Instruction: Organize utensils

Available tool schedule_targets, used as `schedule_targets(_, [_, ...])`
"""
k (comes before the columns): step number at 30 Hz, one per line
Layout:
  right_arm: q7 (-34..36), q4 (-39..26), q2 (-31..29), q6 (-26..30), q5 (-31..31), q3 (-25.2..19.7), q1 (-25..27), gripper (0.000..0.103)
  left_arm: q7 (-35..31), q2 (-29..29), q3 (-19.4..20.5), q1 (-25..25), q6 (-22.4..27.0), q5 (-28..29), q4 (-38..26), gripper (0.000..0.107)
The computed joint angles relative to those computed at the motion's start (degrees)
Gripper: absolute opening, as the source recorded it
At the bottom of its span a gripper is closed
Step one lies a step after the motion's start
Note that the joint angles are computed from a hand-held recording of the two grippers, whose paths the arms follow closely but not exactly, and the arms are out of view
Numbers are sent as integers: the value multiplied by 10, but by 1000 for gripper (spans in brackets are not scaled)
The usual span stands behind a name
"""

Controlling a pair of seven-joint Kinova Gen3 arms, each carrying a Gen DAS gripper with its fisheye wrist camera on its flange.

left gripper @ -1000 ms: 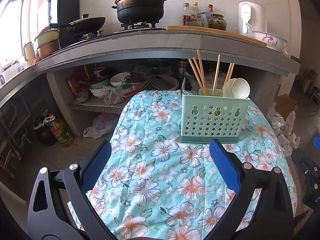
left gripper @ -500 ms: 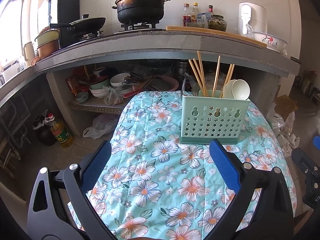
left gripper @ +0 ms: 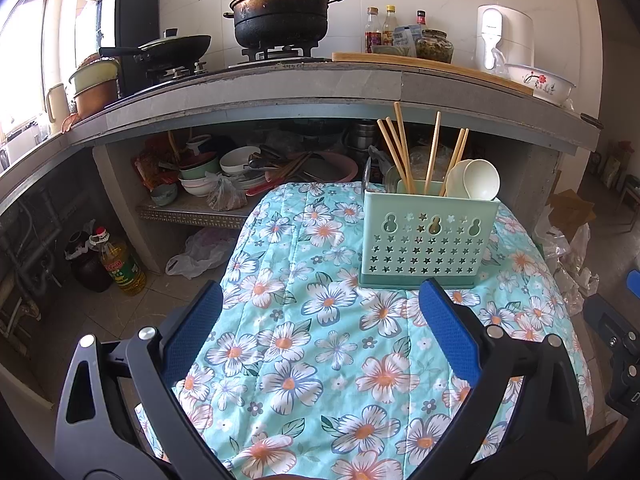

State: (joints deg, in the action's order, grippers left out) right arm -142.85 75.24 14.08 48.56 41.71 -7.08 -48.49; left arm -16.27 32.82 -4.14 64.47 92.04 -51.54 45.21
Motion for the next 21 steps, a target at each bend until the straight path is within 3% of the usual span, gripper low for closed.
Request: schedule_targets(21, [5,-5,1,3,-3,1,0,94,0,-1,0,0,0,-1,1,95])
